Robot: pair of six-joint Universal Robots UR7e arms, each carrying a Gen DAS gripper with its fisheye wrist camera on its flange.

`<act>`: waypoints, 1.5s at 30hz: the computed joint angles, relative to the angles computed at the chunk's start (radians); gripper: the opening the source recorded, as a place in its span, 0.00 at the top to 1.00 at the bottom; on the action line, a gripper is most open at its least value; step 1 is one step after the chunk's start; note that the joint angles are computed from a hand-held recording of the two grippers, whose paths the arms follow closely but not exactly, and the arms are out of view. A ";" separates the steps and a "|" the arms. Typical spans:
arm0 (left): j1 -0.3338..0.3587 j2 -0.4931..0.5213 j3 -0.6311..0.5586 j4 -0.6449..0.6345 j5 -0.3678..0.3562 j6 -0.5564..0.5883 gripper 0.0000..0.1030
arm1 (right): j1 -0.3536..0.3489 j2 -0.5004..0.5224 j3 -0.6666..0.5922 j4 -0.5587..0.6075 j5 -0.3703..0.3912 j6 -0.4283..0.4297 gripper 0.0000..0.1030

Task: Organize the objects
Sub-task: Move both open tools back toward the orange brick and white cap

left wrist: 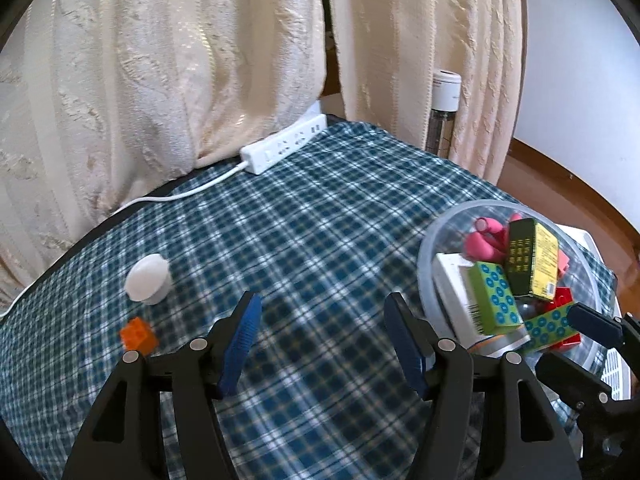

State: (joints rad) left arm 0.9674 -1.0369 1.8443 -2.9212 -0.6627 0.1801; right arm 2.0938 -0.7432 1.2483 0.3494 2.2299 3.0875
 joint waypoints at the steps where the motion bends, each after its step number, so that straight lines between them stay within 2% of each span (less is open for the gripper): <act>1: 0.002 -0.005 0.003 -0.002 0.005 -0.001 0.36 | 0.003 0.005 -0.006 0.003 0.000 -0.001 0.33; 28: 0.082 -0.087 0.028 -0.032 0.079 0.027 0.36 | 0.045 0.236 -0.308 0.188 -0.021 -0.007 0.29; 38: 0.120 -0.102 0.016 -0.004 0.079 0.004 0.36 | 0.043 0.327 -0.438 0.283 -0.038 0.010 0.28; 45: 0.174 -0.129 -0.015 0.084 0.042 -0.081 0.36 | 0.036 0.399 -0.564 0.360 -0.049 0.021 0.28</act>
